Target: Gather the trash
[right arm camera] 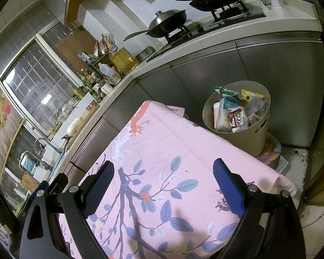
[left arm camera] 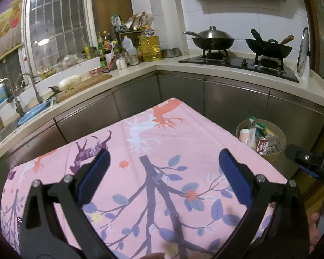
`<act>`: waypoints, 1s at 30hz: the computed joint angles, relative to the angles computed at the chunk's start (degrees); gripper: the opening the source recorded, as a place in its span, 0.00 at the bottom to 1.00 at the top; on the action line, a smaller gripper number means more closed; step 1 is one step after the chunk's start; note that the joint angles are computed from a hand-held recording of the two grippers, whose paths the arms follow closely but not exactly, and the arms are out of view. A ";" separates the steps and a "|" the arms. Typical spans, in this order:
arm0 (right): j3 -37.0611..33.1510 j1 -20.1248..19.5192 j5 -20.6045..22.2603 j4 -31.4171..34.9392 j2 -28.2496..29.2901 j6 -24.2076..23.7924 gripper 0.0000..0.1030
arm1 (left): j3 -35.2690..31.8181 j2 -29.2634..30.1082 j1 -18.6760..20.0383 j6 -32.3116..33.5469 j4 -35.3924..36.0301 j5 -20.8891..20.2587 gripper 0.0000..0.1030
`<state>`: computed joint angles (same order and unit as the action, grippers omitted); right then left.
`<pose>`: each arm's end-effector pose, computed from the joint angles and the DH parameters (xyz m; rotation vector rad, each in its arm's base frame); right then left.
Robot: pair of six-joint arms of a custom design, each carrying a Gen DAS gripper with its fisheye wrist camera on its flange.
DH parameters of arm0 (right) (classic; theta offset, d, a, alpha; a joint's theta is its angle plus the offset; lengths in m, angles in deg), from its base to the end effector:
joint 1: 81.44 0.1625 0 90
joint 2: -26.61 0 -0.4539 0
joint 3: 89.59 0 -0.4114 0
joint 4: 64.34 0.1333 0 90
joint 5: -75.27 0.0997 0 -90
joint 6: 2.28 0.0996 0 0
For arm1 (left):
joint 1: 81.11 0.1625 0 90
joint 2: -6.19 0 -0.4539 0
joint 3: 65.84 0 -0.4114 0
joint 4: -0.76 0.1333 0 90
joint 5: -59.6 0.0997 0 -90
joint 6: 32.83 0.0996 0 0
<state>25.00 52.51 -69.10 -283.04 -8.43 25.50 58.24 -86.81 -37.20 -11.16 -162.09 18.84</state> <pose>0.4231 -0.3635 0.0560 -0.2172 -2.4185 1.5874 -0.1767 -0.4599 0.4213 0.9241 2.0793 -1.0531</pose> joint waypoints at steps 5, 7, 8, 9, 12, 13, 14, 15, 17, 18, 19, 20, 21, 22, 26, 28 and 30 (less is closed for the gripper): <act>-0.06 0.12 -0.14 0.29 -0.01 0.32 0.87 | 0.03 0.00 0.01 -0.10 0.12 -0.14 0.94; -0.08 0.23 -0.23 0.33 0.05 0.38 0.87 | -0.11 0.00 0.04 -0.01 0.21 -0.07 0.94; -0.09 0.14 -0.15 0.34 -0.03 0.31 0.87 | 0.02 0.03 -0.02 0.00 0.11 -0.02 0.94; -0.08 0.37 -0.32 0.37 0.15 0.56 0.87 | -0.07 0.04 -0.02 -0.02 0.16 0.08 0.94; -0.07 0.37 -0.30 0.46 0.12 0.62 0.87 | -0.11 -0.03 0.00 -0.34 0.50 -0.03 0.94; -0.09 0.24 -0.23 0.47 0.01 0.51 0.87 | -0.07 -0.04 -0.04 -0.38 0.52 -0.03 0.94; -0.12 0.18 -0.22 0.47 -0.03 0.44 0.87 | 0.00 -0.04 -0.10 -0.38 0.46 0.02 0.94; -0.10 0.40 -0.38 0.55 0.14 0.75 0.87 | -0.10 -0.01 -0.07 -0.23 0.40 0.02 0.94; -0.11 0.19 -0.21 0.55 -0.06 0.49 0.87 | 0.37 -0.09 -0.12 -0.22 0.18 -0.10 0.94; -0.11 0.17 -0.19 0.57 -0.08 0.48 0.87 | 0.62 -0.18 -0.25 -0.30 0.17 -0.06 0.94; -0.08 0.41 -0.33 0.67 0.08 0.86 0.87 | 0.94 -0.26 -0.37 -0.37 0.05 -0.03 0.94; -0.12 0.19 -0.20 0.64 -0.09 0.55 0.87 | 1.25 -0.41 -0.48 -0.45 0.00 -0.01 0.94; -0.13 0.17 -0.18 0.64 -0.11 0.51 0.87 | 1.55 -0.57 -0.60 -0.56 0.02 0.03 0.94; -0.13 0.41 -0.36 0.75 0.06 0.84 0.87 | 1.53 -0.53 -0.61 -0.61 0.02 0.08 0.94; -0.17 0.42 -0.42 0.89 0.05 0.93 0.87 | 1.84 -0.74 -0.84 -0.98 0.24 0.23 0.94; -0.07 0.51 -0.44 0.88 0.15 1.13 0.87 | 1.77 -0.83 -0.81 -0.93 0.33 0.18 0.94; -0.12 0.25 -0.24 0.77 -0.03 0.69 0.87 | 1.52 -0.61 -0.68 -0.72 0.20 0.17 0.94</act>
